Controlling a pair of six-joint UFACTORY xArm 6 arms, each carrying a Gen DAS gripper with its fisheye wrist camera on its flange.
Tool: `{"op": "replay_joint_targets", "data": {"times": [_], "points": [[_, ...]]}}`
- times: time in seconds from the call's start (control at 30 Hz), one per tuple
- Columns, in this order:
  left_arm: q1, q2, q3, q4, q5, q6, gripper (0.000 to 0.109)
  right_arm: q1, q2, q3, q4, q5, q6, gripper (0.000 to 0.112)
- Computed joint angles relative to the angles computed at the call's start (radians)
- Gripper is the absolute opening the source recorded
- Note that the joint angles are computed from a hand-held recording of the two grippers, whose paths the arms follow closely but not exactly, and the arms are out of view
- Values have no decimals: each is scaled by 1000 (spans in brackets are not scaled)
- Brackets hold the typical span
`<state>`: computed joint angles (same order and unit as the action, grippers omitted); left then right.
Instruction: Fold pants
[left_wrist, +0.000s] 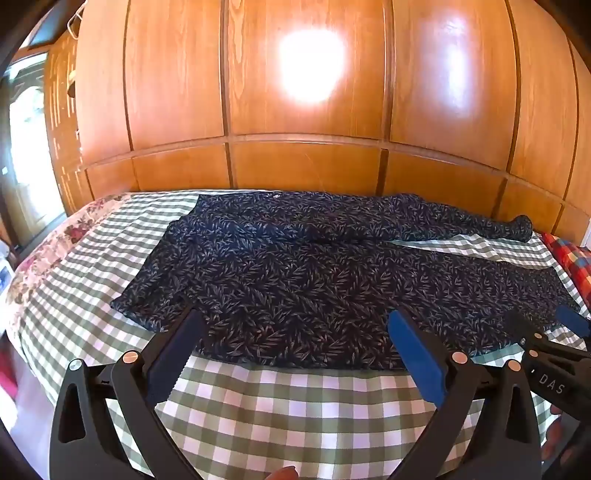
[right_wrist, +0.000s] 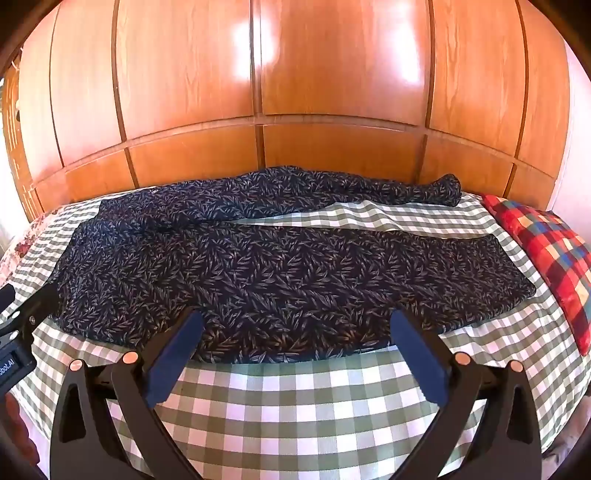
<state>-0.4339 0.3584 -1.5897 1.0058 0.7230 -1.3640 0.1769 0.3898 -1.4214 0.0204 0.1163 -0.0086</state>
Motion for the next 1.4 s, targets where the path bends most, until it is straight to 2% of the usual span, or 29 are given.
{"op": "replay_joint_targets", "data": {"times": [0.17,0.63,1.4], "points": [[2,0,3,-3,-3,-5,100,-1,-7,11,-23,-9,25,101],[-3,-19,39,15,-13,-33,100,0,-8,-1,31,25,-29,101],[-15,-35,43,26,-16,-43,100,-4,-44,34,55,11,-53,101]]}}
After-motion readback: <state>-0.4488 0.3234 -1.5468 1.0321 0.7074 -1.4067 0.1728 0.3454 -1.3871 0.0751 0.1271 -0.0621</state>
